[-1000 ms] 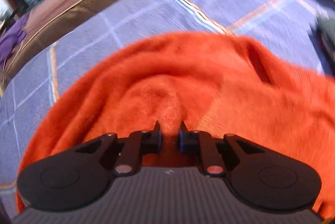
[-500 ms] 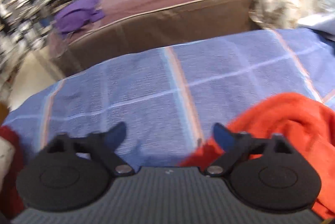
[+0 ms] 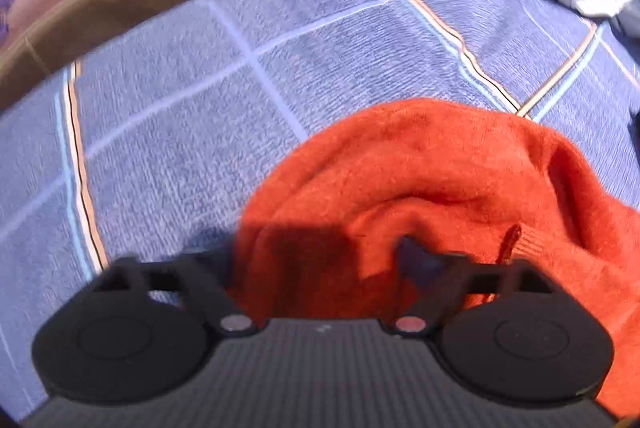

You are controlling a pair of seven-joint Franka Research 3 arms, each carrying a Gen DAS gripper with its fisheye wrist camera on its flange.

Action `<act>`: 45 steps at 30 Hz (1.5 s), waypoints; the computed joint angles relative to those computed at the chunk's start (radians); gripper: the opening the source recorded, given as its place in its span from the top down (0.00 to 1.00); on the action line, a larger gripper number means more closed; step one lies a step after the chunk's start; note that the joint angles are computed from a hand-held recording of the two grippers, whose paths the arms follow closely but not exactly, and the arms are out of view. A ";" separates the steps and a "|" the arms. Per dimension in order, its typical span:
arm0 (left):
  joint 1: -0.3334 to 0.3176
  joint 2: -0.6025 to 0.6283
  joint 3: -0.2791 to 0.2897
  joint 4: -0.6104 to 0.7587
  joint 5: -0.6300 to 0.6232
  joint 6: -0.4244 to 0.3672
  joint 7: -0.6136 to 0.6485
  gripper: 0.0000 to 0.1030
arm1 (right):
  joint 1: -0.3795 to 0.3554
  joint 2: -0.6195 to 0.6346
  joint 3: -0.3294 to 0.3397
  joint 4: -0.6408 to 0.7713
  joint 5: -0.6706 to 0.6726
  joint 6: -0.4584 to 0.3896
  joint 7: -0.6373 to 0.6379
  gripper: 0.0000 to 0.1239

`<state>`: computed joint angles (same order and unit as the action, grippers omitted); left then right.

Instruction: Fold small clothes

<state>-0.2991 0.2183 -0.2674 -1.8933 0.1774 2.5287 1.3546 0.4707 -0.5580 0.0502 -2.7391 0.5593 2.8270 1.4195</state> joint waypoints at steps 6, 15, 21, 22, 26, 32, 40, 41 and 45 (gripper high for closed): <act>-0.001 -0.094 0.034 -0.094 0.084 0.142 -0.128 0.87 | 0.024 0.040 -0.024 0.028 0.034 -0.003 -0.033 0.17; 0.191 -0.239 0.180 -0.156 0.357 -0.039 -0.680 0.88 | 0.046 0.071 -0.020 0.063 0.070 0.020 -0.078 0.17; 0.301 -0.388 0.216 -0.337 0.178 -0.102 -0.547 0.77 | 0.088 0.140 -0.040 0.116 0.133 0.039 -0.150 0.17; 0.307 -0.409 0.207 -0.364 0.172 -0.092 -0.536 0.70 | 0.095 0.153 -0.041 0.129 0.146 0.044 -0.168 0.17; 0.288 -0.506 0.188 -0.472 0.133 -0.025 -0.434 0.18 | 0.141 0.213 -0.055 0.183 0.242 0.083 -0.282 0.17; 0.188 -0.749 0.170 -0.659 0.021 0.048 -0.328 0.05 | 0.164 0.303 -0.032 0.264 0.405 0.118 -0.431 0.17; -0.006 -1.139 0.066 -0.852 -0.084 -0.149 -0.404 0.00 | 0.117 0.368 0.014 0.306 0.622 0.077 -0.436 0.17; -0.033 -1.180 0.043 -0.866 -0.097 -0.185 -0.441 0.00 | 0.112 0.373 0.019 0.313 0.657 0.082 -0.449 0.17; -0.148 -1.282 0.010 -0.941 -0.165 -0.220 -0.587 0.00 | 0.086 0.400 0.038 0.351 0.775 0.075 -0.508 0.24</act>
<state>-0.4471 -1.0636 -0.2575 -2.8343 0.0128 2.3087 0.7677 0.5569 -0.1585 0.0882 -2.3884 1.3339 2.9016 0.9118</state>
